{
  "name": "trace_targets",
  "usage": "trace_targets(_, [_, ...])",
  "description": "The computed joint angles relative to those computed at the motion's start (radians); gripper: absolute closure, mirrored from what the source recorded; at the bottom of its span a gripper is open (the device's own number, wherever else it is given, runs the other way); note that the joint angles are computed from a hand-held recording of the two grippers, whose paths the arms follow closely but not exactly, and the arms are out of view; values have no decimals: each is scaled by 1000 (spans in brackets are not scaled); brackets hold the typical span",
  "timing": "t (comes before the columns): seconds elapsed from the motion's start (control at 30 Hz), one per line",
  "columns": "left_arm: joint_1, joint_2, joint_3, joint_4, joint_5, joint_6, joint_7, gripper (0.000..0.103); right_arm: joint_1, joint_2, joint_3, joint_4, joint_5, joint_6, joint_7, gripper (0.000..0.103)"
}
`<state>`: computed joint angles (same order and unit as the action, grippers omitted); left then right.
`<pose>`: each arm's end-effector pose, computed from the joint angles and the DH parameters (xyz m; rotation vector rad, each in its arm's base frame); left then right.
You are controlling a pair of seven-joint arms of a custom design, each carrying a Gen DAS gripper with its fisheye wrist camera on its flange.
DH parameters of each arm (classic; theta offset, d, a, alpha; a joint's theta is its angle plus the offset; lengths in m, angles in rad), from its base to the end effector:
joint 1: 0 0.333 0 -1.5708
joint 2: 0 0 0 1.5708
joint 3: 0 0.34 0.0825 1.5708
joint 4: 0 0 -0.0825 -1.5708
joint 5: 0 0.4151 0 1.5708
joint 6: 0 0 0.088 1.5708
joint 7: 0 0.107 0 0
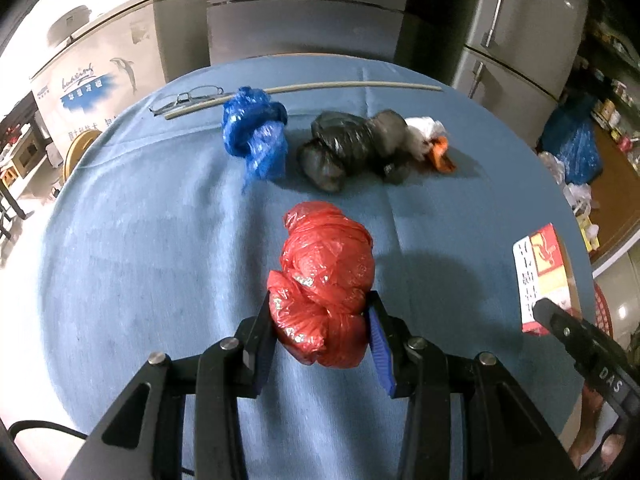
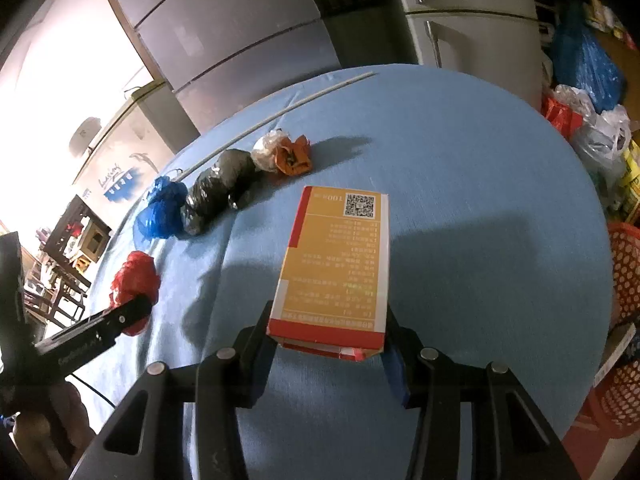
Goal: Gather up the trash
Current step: 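Grasp the red plastic bag with the left gripper while the right gripper holds the box, then carry box and red bag over the red basket and open both grippers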
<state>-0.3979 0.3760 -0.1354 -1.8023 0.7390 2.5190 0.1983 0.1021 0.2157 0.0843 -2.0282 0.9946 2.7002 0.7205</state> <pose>0.6100 -0.3569 0.3788 -2.1670 1.5605 -0.5621 0.6403 0.0896 0.3838 -1.8657 1.5174 -0.1113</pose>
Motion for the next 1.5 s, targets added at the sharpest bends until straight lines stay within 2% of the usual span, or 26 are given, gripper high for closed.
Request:
trace_targets(0.27, [-16, 7, -16, 2, -16, -13, 33, 60, -6, -21, -3, -30, 39, -5, -38, 53])
trace_targets(0.87, [-55, 26, -15, 39, 3, -36, 50, 60, -3, -79, -27, -95, 124, 2, -120, 53])
trace_targets(1.5, [-70, 38, -18, 62, 12, -50, 67, 60, -6, -122, -56, -141, 165, 24, -144, 53])
